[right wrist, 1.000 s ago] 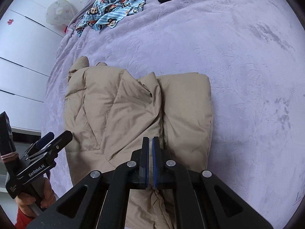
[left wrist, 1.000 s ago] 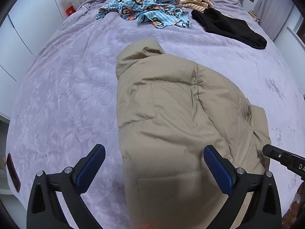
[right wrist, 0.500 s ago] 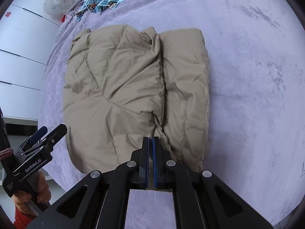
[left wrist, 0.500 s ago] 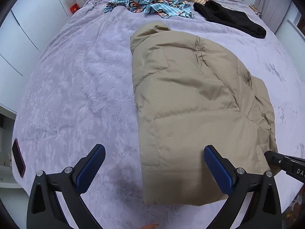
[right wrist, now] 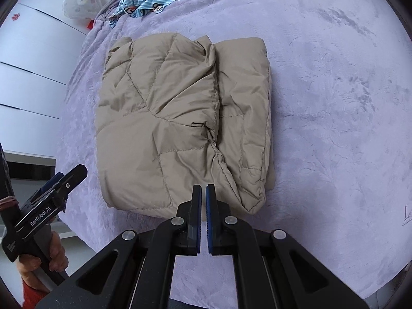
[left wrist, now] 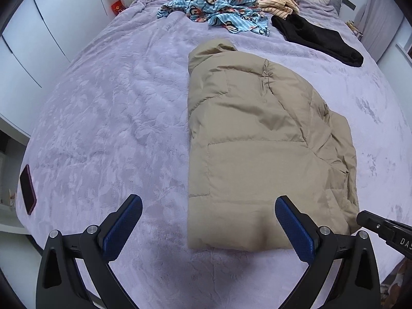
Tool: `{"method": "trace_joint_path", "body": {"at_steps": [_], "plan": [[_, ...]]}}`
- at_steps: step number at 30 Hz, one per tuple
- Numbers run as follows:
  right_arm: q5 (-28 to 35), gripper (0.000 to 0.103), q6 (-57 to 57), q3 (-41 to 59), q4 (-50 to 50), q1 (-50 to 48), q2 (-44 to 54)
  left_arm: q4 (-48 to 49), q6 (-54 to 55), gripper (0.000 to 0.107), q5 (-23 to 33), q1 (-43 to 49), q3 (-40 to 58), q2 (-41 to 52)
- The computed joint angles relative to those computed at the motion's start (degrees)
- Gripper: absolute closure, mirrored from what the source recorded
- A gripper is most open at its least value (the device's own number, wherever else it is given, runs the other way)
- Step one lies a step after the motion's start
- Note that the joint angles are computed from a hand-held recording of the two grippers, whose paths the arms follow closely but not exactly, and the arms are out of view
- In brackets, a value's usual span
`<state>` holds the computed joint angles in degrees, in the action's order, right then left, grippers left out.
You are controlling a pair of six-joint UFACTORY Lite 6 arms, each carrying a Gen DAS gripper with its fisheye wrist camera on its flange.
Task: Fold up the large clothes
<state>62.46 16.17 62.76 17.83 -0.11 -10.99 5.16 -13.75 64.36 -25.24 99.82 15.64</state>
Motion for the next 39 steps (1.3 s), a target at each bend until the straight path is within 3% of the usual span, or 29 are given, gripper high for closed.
{"method": "trace_joint_path", "body": {"at_steps": [18,20,21,22,24,32,34,36,39], "plan": [[14.62,0.098,-9.68,3.29,-0.24,-8.32,-13.42,8.18,-20.36,0.004,11.93,-16.74,-4.49,-16.89],[15.55,0.092,-8.51,4.27,-1.41,-7.01,-13.93,7.92,-19.37,0.004,12.7,-16.3,-4.25,-17.38],[15.61,0.076,-7.74,4.6,-1.63,-6.42,-14.38,7.91,-18.53,0.004,12.82,-15.85,-4.0,-17.32],[15.49,0.05,-6.8,5.15,-2.01,-5.74,-14.73,8.09,-17.73,0.004,13.09,-15.53,-3.54,-17.29],[14.3,0.033,-3.42,6.65,-4.08,-2.82,-15.37,7.84,-15.33,0.004,13.16,-14.18,-2.42,-17.19],[9.77,0.031,15.81,14.43,-17.72,15.67,-9.42,4.17,-2.87,0.004,13.19,-5.58,4.79,-13.95],[9.98,0.01,21.68,17.26,-22.66,20.38,-7.14,2.73,0.01,0.004,13.19,-3.46,6.71,-12.75],[11.0,0.0,26.85,20.34,-28.14,24.56,-4.94,2.29,1.58,0.004,13.15,-2.08,8.45,-11.5],[12.92,0.0,30.41,24.49,-32.69,27.61,-2.16,1.15,2.93,0.004,13.73,-0.16,11.19,-9.61]]}}
